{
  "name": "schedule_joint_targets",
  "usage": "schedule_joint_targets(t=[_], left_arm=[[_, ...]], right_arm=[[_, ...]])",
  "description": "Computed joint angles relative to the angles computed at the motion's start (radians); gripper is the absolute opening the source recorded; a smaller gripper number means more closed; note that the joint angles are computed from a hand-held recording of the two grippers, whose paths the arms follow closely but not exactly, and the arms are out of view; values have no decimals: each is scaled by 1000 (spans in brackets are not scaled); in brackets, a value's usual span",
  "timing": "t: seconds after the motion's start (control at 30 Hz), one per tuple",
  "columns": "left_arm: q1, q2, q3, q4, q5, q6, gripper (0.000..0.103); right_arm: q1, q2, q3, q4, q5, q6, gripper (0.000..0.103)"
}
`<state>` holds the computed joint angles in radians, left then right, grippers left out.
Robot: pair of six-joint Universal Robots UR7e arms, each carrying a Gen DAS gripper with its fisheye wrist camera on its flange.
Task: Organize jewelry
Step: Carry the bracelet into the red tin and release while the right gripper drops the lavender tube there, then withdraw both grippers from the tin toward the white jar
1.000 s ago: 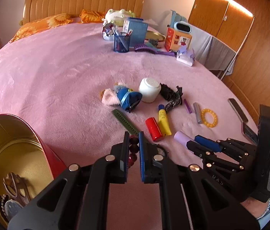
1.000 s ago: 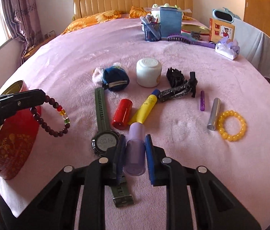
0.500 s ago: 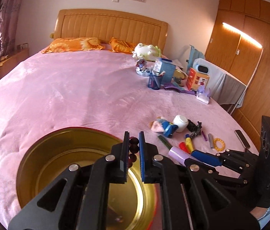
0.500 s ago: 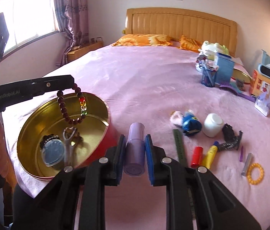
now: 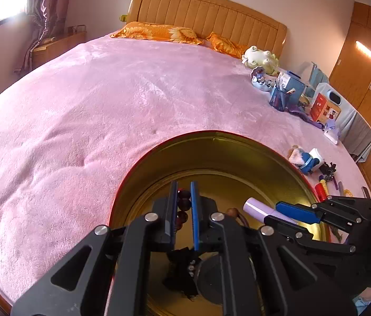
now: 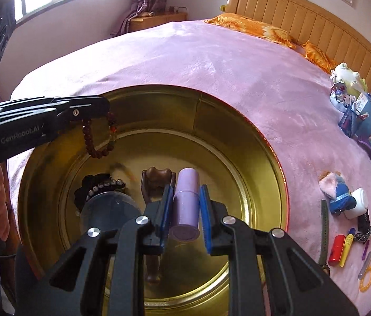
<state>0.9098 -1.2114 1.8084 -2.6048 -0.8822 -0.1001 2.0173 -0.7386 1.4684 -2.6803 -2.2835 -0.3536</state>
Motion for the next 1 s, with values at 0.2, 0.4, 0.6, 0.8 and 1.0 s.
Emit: schedule_joint_targets(t=[0.2, 0.4, 0.6, 0.8, 1.0], left_arm=[[19, 21, -20, 20, -1, 44, 10], [28, 10, -14, 2, -20, 42, 10], [23, -1, 5, -1, -16, 38, 10], [6, 2, 25, -5, 17, 25, 10], [-50, -12, 52, -50, 81, 34, 74]], right_arm=[[-5, 49, -61, 101, -79, 36, 22], [4, 43, -40, 18, -112, -14, 39], [22, -3, 37, -124, -98, -71, 68], [37, -42, 112, -241, -115, -116, 86], [36, -71, 150, -299, -124, -130, 93]])
